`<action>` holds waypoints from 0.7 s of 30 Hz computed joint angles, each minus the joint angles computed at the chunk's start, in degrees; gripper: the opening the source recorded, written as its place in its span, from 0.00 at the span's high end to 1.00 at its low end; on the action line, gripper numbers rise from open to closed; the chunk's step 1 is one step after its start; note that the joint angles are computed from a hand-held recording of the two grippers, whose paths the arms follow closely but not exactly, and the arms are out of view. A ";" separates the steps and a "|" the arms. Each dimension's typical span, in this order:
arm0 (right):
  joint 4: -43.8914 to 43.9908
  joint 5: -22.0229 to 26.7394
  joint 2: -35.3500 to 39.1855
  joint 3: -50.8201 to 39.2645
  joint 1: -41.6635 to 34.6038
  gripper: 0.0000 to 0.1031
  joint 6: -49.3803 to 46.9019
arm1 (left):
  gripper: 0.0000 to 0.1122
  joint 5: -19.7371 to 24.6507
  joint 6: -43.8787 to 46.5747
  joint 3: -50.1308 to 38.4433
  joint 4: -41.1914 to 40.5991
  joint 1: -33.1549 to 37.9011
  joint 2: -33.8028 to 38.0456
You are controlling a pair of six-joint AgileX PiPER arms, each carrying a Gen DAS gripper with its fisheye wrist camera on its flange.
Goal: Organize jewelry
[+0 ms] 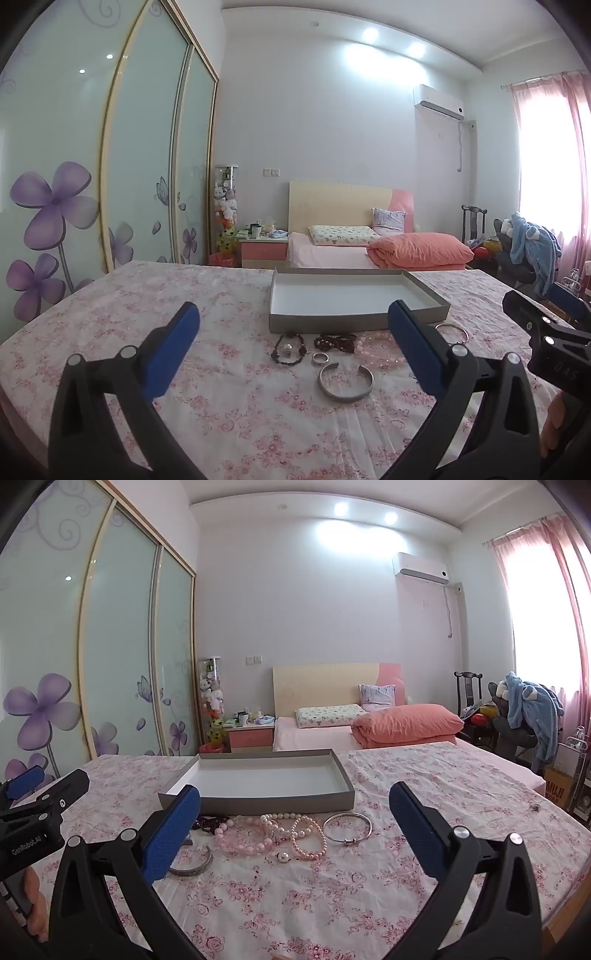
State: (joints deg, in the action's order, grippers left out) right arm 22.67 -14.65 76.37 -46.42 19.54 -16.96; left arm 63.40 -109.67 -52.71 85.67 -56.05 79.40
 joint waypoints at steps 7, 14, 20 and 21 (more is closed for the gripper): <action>1.17 0.26 0.14 -0.15 0.15 0.02 -1.19 | 0.12 -0.12 -0.01 -0.01 -0.05 0.02 -0.03; 0.81 0.32 0.27 -0.20 0.08 0.02 -0.78 | 0.12 -0.21 -0.06 -0.04 -0.19 0.05 -0.07; 1.62 0.35 0.23 -0.13 0.22 0.02 -1.42 | 0.12 -0.24 -0.06 -0.06 -0.23 0.07 -0.08; 2.24 0.32 0.16 -0.09 0.36 0.02 -1.99 | 0.12 -0.17 -0.03 -0.07 -0.26 0.04 -0.05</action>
State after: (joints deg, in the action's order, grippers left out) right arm 24.91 -14.33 76.53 -46.51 19.90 -18.95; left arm 63.23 -109.70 -52.78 85.41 -56.01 79.35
